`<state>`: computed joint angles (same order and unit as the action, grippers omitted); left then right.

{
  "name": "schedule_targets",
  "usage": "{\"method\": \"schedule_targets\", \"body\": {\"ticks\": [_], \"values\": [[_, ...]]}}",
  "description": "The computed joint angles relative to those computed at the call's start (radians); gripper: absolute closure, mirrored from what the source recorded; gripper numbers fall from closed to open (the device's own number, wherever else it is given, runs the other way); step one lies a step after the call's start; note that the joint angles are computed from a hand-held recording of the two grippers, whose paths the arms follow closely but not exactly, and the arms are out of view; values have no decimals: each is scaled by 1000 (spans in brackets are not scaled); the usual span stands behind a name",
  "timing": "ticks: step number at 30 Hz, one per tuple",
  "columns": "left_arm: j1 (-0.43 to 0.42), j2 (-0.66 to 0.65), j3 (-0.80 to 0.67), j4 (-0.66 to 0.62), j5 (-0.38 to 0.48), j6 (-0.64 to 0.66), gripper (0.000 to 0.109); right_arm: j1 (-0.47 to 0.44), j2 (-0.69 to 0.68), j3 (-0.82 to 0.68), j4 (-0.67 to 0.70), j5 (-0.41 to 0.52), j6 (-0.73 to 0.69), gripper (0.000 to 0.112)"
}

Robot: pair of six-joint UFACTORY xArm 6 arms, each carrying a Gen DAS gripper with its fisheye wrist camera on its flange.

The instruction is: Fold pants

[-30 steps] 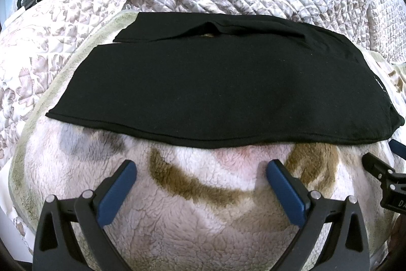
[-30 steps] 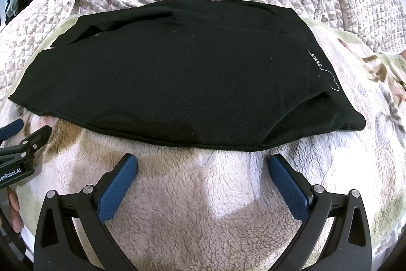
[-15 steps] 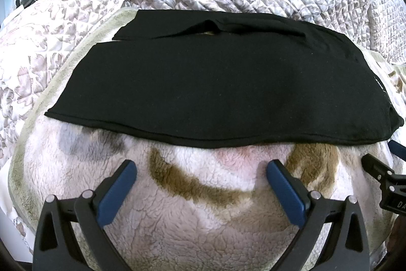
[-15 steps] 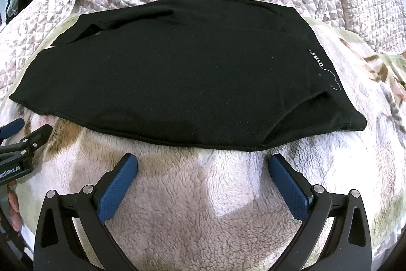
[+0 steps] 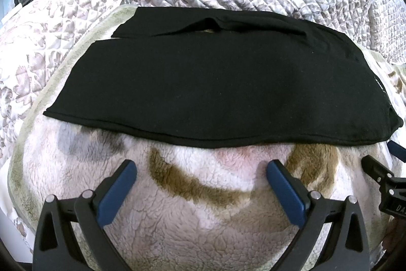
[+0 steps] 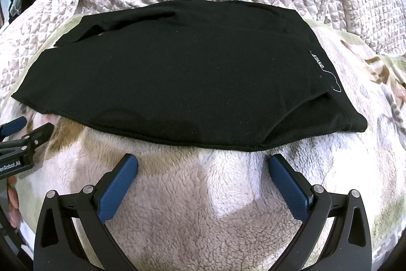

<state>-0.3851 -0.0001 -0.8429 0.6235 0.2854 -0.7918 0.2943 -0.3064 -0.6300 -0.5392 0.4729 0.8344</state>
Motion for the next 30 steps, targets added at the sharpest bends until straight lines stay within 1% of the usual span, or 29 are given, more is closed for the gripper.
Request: {"method": "schedule_targets", "body": {"ticks": [8, 13, 22, 28, 30], "values": [[0, 0, 0, -5, 1, 7, 6, 3, -3, -3, 17, 8, -15, 9], [0, -3, 2, -44, 1, 51, 6, 4, -7, -2, 18, 6, -19, 9], [9, -23, 27, -108, -31, 99, 6, -10, -30, 24, 30, -56, -9, 10], [17, -31, 37, -143, -55, 115, 7, -14, -31, 30, 76, -70, -41, 10], [20, -34, 39, -137, -65, 113, 7, -22, -38, 36, 89, -82, -40, 10]]}}
